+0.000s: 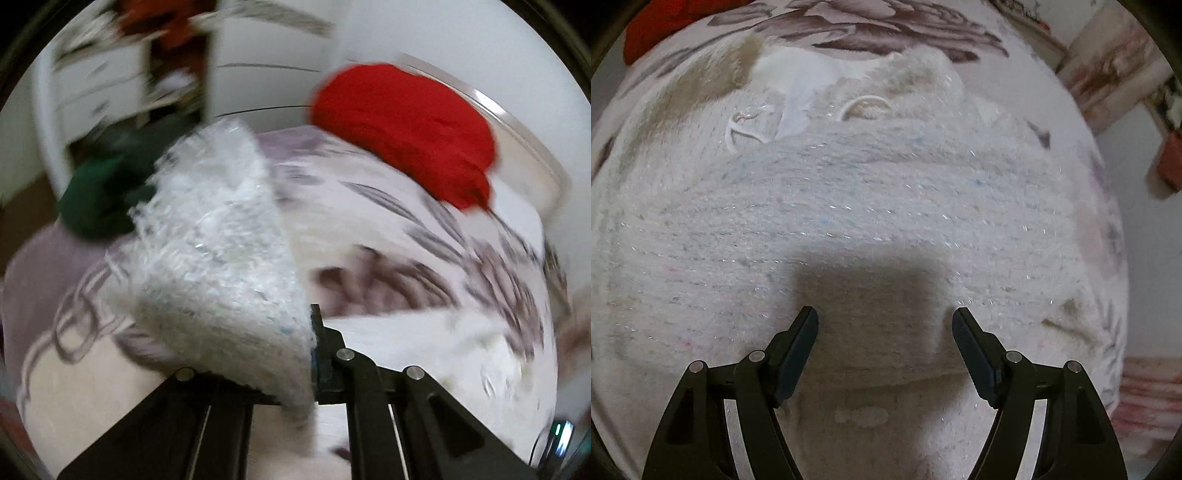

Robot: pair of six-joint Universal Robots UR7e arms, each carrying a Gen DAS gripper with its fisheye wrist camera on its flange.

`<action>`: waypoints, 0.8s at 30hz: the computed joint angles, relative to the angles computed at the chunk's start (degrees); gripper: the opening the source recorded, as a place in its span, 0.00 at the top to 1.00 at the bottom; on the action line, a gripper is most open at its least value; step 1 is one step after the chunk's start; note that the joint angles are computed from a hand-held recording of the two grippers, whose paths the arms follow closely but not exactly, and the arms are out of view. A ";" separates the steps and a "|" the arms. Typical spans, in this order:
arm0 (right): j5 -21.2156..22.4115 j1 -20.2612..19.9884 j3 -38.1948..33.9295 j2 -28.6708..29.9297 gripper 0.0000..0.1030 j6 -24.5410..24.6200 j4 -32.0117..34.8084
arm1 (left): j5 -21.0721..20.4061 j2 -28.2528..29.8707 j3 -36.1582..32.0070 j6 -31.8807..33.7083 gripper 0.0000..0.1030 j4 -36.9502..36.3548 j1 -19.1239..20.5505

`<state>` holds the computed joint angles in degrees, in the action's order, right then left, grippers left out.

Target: Fold large clothes

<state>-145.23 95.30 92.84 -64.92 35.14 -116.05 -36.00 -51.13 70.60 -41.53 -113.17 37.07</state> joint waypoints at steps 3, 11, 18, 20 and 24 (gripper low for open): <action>4.81 -1.81 2.71 -4.22 0.25 -0.11 -2.92 | -5.72 6.61 -6.02 7.97 0.95 -0.86 -2.61; 12.24 -9.03 10.81 -19.43 0.25 -0.33 -5.55 | -26.97 25.45 -22.26 14.77 0.95 2.55 -8.50; 21.29 -20.97 17.86 -33.32 0.25 -7.41 -10.64 | -34.74 42.33 -42.97 14.18 0.74 19.53 -10.12; 23.75 -22.95 18.78 -35.81 0.25 -9.55 -11.85 | -36.84 43.18 -43.96 14.50 0.49 20.29 -9.70; 34.06 -27.88 20.67 -40.55 0.25 -13.89 -14.62 | -37.82 40.03 -41.13 13.69 0.15 22.10 -9.71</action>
